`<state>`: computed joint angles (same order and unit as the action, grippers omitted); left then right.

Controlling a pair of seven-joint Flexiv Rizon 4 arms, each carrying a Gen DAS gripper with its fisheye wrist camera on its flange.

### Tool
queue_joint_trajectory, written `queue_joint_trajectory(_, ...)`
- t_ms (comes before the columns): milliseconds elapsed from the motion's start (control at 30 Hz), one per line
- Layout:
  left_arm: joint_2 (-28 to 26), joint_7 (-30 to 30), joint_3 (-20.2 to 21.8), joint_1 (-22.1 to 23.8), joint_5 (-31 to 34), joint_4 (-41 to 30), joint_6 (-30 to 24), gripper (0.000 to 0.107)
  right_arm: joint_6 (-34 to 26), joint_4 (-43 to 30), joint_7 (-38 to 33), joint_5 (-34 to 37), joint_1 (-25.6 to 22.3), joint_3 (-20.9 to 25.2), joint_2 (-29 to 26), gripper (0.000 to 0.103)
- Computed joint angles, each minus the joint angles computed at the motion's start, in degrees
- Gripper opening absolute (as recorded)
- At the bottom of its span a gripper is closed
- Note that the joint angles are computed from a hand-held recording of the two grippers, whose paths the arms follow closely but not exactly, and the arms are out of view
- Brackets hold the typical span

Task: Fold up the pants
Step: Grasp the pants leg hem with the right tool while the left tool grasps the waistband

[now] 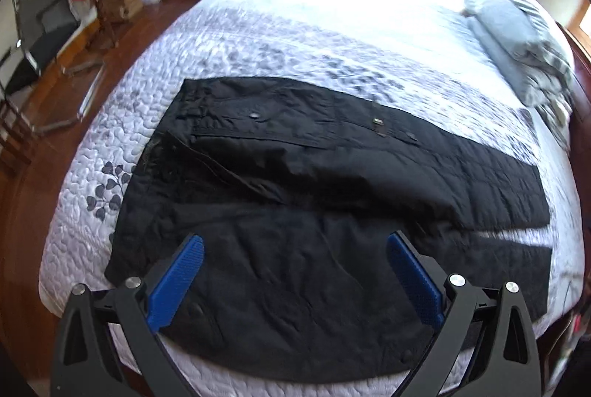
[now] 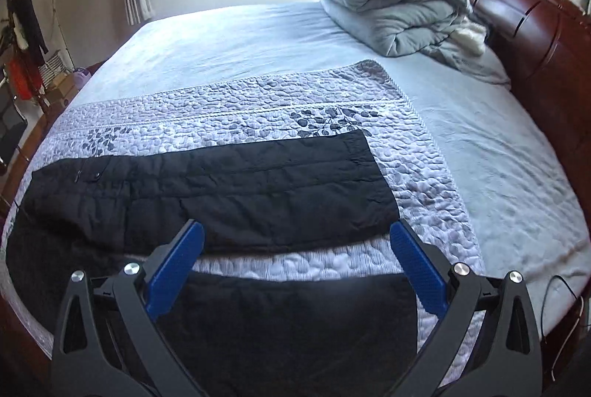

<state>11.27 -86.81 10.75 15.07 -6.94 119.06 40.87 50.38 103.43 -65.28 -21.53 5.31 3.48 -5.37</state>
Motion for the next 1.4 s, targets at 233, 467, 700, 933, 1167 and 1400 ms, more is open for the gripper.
queue_joint_trajectory(233, -18.6, -0.6, 0.9, 5.9, -1.3, -14.2, -6.0, 0.099, -11.3, -22.5, -9.7, 9.0, -3.5, -3.5, -19.5, 0.101)
queue_joint_trajectory(467, -30.0, -3.9, 1.0, 9.0, -6.4, -22.2, -7.8, 0.099, -20.2, -39.1, -12.9, 17.7, -8.4, -2.1, -32.6, 0.101)
queue_joint_trajectory(700, -37.2, -5.5, 0.2, 9.0, -4.6, -29.2, -12.1, 0.099, -23.4, -48.1, -15.6, 20.4, -9.0, -0.8, -39.3, 0.101)
queue_joint_trajectory(933, -38.5, -4.2, 0.0, 7.8, -1.5, -30.9, -13.2, 0.089, -26.8, -53.7, -19.4, 20.9, -9.1, -0.5, -42.5, 0.101)
queue_joint_trajectory(1167, -39.7, -2.7, -1.5, 7.0, -2.7, -34.3, -15.3, 0.042, -27.2, -55.8, -18.2, 19.5, -8.8, -2.6, -44.2, 0.101)
queue_joint_trajectory(1400, -41.3, -2.7, -1.7, 4.1, 0.4, -37.0, -15.4, 0.014, -25.3, -54.3, -19.9, 14.1, -6.9, -4.2, -45.3, 0.101)
